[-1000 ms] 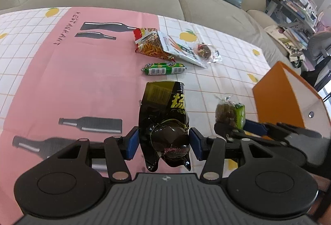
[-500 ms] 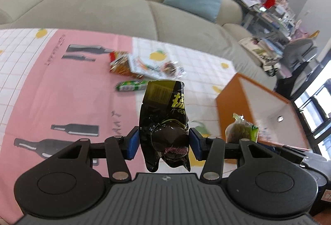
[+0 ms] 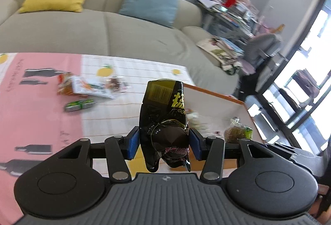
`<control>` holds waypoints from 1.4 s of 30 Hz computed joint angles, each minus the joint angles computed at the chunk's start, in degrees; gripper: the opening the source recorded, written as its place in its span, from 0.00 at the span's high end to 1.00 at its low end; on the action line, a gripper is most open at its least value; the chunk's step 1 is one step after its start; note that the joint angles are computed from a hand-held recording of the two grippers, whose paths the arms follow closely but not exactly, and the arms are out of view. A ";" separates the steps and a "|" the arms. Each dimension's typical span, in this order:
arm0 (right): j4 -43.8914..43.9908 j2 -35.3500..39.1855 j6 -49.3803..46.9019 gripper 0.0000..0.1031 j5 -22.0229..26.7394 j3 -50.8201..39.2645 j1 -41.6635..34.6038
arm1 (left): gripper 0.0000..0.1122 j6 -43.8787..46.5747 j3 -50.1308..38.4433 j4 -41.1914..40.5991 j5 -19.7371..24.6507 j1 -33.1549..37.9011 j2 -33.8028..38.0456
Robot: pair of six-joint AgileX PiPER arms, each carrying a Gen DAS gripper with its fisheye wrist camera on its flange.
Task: Organize snacks
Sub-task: 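Carry both packets over the orange box with both tools, then open both tools to drop the packets into the orange box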
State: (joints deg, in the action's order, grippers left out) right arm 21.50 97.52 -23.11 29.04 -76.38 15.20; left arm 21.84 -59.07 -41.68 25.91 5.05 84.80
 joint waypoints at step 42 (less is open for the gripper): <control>-24.76 39.74 -1.44 0.58 26.10 -50.06 -13.22 | 0.50 -20.03 -84.65 26.96 37.69 -22.53 61.52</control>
